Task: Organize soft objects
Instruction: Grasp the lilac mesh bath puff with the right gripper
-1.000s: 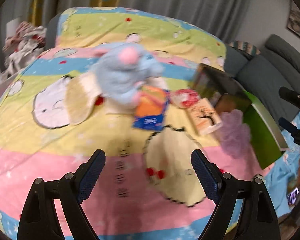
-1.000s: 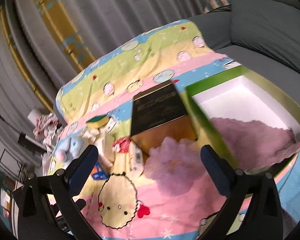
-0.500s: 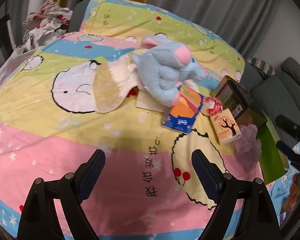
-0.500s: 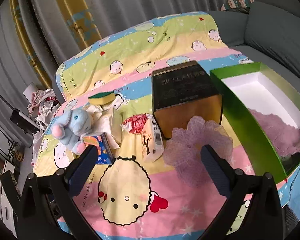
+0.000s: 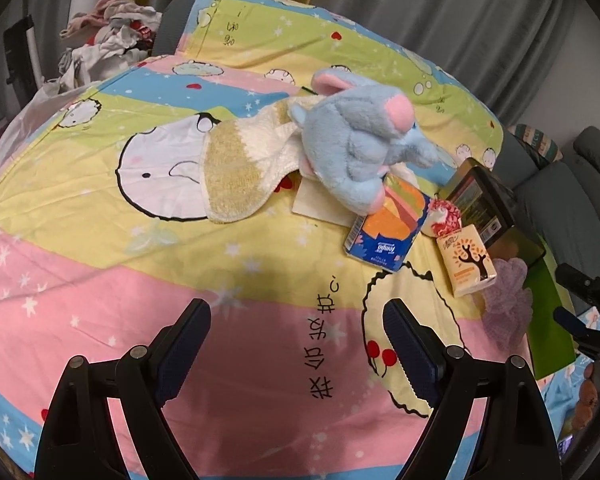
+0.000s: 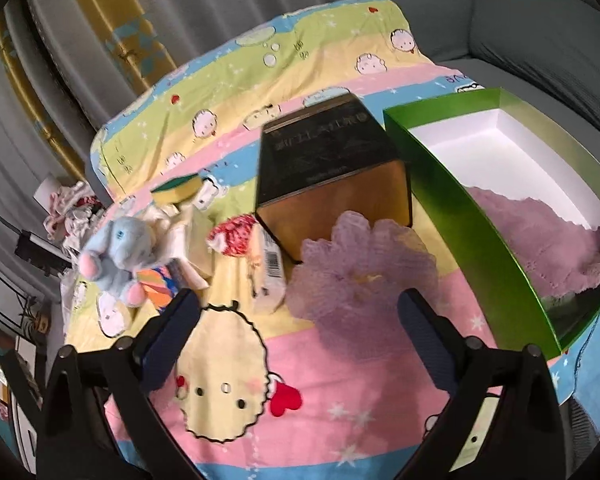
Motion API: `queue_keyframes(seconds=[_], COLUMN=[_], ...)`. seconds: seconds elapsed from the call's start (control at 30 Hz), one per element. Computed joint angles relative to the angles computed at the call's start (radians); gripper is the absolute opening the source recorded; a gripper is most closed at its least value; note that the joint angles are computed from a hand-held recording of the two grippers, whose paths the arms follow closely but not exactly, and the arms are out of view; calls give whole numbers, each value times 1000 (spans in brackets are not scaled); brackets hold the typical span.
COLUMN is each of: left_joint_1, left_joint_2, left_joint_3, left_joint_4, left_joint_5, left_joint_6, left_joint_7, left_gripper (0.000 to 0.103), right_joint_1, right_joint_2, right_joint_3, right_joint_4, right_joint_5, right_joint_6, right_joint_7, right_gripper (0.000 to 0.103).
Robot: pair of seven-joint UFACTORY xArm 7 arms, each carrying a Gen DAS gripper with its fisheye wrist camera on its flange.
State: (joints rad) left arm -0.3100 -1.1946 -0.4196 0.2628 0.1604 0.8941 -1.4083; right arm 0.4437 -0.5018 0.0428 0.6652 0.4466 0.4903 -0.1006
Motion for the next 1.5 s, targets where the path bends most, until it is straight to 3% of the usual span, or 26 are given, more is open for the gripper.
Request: queue_keyframes(seconds=[0.1,0.33,0.47,0.53,0.6,0.7,0.8,0.97,1.13,1.23,1.33,1.37,1.43,1.5], left_joint_1=[-4,-17,-22,-21,-21,-22,-14,-7,2,7,14,19,21,5], left_joint_2=[14,21,11,8,5,-18,-45,-87,-96,-114,-138,-146,-159,-173], left_joint_3=[3,6,19,19,21,32,31,26,31,35,31,23,19,37], left_joint_4=[0,1,-6,-6,-6,-18,-24,-26,-19,-22,-27,-28,-32,-45], left_joint_5=[-4,-3,-7,-10,-12,-15,-22,-17,-19,-21,-26,-27,-30,-37], left_joint_6=[7,27,28,32,34,37,63,96,136,151,164,174,176,148], left_joint_7=[3,16,27,29,31,37,28,31,43,46,36,23,9,17], left_gripper=[88,88,88,88,88,88,88,88,88,88,88,88,88,88], right_joint_1=[-22,-151,-165,-180,-183,-144,-98,82,285,277,223,208,174,164], right_joint_2=[35,151,218,231,224,205,137,-6,-23,50,127,127,122,106], right_joint_3=[22,130,129,144,155,126,91,-27,-104,-46,23,36,58,37], right_joint_4=[10,42,72,75,69,60,34,-12,11,42,77,70,67,71], right_joint_5=[-27,-273,-357,-420,-483,-447,-371,-142,101,110,74,76,86,145], right_joint_6=[-6,-26,-4,-3,-18,-20,-26,-53,65,114,140,138,131,146], right_joint_7=[29,245,299,342,362,314,249,9,-265,-287,-253,-252,-242,-269], right_gripper=[94,95,92,81,50,23,20,20,23,28,56,70,77,84])
